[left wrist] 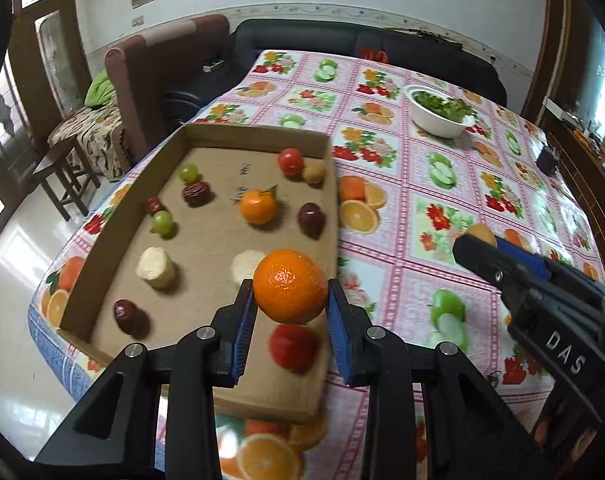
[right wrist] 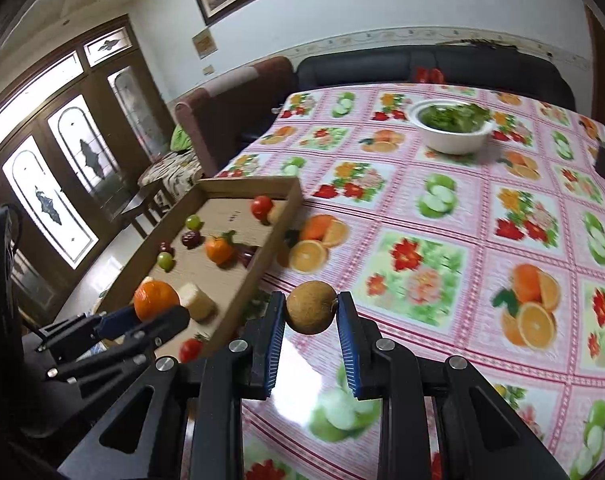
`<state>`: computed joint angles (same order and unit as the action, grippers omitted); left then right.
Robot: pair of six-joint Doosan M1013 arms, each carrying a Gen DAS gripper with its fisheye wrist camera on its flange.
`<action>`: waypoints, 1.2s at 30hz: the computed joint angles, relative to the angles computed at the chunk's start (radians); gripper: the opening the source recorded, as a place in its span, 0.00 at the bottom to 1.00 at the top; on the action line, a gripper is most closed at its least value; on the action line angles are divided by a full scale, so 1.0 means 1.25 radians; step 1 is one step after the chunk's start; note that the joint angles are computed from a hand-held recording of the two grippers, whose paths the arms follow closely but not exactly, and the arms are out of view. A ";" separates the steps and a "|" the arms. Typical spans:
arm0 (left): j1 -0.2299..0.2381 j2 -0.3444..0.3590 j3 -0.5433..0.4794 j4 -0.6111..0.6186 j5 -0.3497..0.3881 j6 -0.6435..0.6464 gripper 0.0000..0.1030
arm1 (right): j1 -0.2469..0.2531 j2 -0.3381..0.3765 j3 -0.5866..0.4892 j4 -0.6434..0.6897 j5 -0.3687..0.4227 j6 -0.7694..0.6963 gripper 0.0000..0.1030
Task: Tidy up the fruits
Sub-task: 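Carry the mandarin and kiwi over the cardboard tray with both tools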
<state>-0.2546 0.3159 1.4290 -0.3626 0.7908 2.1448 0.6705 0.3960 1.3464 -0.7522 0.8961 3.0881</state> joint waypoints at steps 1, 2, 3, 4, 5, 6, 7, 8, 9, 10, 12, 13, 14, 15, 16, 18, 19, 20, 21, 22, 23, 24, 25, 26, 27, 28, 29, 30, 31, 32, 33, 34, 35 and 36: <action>0.004 0.002 -0.002 -0.001 0.002 -0.001 0.31 | -0.002 0.005 -0.009 0.004 -0.003 -0.013 0.25; 0.008 0.003 -0.004 -0.002 0.003 -0.002 0.31 | -0.003 0.010 -0.016 0.010 -0.007 -0.024 0.25; 0.014 0.006 -0.006 -0.002 0.004 -0.003 0.31 | -0.005 0.015 -0.024 0.016 -0.013 -0.035 0.25; 0.020 0.009 -0.011 -0.002 0.010 -0.008 0.31 | -0.008 0.019 -0.032 0.023 -0.017 -0.047 0.25; 0.028 0.014 -0.017 -0.007 0.021 -0.010 0.31 | -0.010 0.025 -0.041 0.030 -0.019 -0.061 0.25; 0.033 0.017 -0.021 -0.008 0.027 -0.012 0.31 | -0.012 0.029 -0.049 0.035 -0.020 -0.072 0.25; 0.038 0.019 -0.023 -0.004 0.026 -0.018 0.31 | -0.014 0.034 -0.057 0.043 -0.024 -0.084 0.25; 0.042 0.020 -0.025 0.000 0.025 -0.023 0.31 | -0.016 0.038 -0.064 0.049 -0.025 -0.096 0.25; 0.047 0.022 -0.028 0.002 0.026 -0.028 0.31 | -0.017 0.043 -0.072 0.053 -0.025 -0.106 0.25; 0.051 0.024 -0.030 0.005 0.027 -0.031 0.31 | -0.020 0.049 -0.081 0.059 -0.027 -0.120 0.25; 0.058 0.028 -0.033 0.011 0.029 -0.038 0.31 | -0.024 0.058 -0.096 0.074 -0.031 -0.141 0.25; 0.061 0.030 -0.034 0.013 0.030 -0.041 0.31 | -0.026 0.064 -0.105 0.082 -0.032 -0.155 0.25; 0.063 0.032 -0.035 0.016 0.032 -0.044 0.31 | -0.028 0.070 -0.113 0.090 -0.033 -0.168 0.25; 0.065 0.034 -0.037 0.018 0.034 -0.047 0.31 | -0.029 0.075 -0.122 0.098 -0.033 -0.181 0.25; 0.067 0.035 -0.038 0.020 0.036 -0.051 0.31 | -0.031 0.082 -0.132 0.105 -0.034 -0.193 0.25; 0.069 0.041 -0.043 0.021 0.044 -0.056 0.31 | -0.035 0.095 -0.154 0.123 -0.036 -0.221 0.25; 0.070 0.043 -0.045 0.020 0.049 -0.059 0.31 | -0.036 0.101 -0.164 0.132 -0.036 -0.232 0.25; 0.070 0.045 -0.047 0.021 0.052 -0.061 0.31 | -0.038 0.110 -0.178 0.142 -0.036 -0.248 0.25; 0.070 0.046 -0.048 0.023 0.052 -0.061 0.31 | -0.040 0.118 -0.192 0.152 -0.034 -0.266 0.25; 0.070 0.047 -0.048 0.023 0.053 -0.062 0.31 | -0.042 0.125 -0.204 0.161 -0.033 -0.281 0.25; 0.070 0.048 -0.049 0.021 0.054 -0.060 0.31 | -0.043 0.132 -0.216 0.170 -0.031 -0.297 0.25; 0.070 0.049 -0.049 0.020 0.057 -0.059 0.31 | -0.045 0.140 -0.228 0.179 -0.029 -0.311 0.25; 0.069 0.049 -0.050 0.020 0.059 -0.058 0.31 | -0.048 0.150 -0.244 0.191 -0.024 -0.328 0.25; 0.068 0.051 -0.051 0.022 0.060 -0.060 0.31 | -0.050 0.156 -0.253 0.198 -0.021 -0.337 0.25; 0.068 0.053 -0.054 0.023 0.064 -0.059 0.31 | -0.054 0.165 -0.268 0.207 -0.014 -0.352 0.25; 0.067 0.056 -0.057 0.024 0.068 -0.059 0.31 | -0.056 0.170 -0.276 0.214 -0.010 -0.361 0.25; 0.066 0.058 -0.058 0.025 0.071 -0.060 0.31 | -0.060 0.177 -0.287 0.225 -0.006 -0.373 0.25; 0.064 0.061 -0.061 0.026 0.075 -0.060 0.31 | -0.063 0.183 -0.296 0.235 -0.003 -0.384 0.25; 0.063 0.062 -0.063 0.028 0.078 -0.061 0.31 | -0.066 0.190 -0.307 0.244 0.001 -0.395 0.25; 0.061 0.064 -0.064 0.030 0.080 -0.062 0.31 | -0.070 0.199 -0.321 0.252 0.009 -0.407 0.25; 0.059 0.067 -0.066 0.032 0.083 -0.063 0.31 | -0.073 0.205 -0.331 0.259 0.015 -0.417 0.25; 0.059 0.068 -0.068 0.032 0.085 -0.063 0.31 | -0.078 0.214 -0.345 0.268 0.025 -0.430 0.25; 0.057 0.070 -0.070 0.033 0.087 -0.064 0.31 | -0.081 0.221 -0.357 0.275 0.033 -0.441 0.25; 0.056 0.072 -0.072 0.036 0.088 -0.065 0.31 | -0.083 0.226 -0.365 0.279 0.039 -0.447 0.25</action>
<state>-0.1848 0.4058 1.3390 -0.3179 0.9011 2.0632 0.5672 0.6784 0.8906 -0.4038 0.9444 2.5294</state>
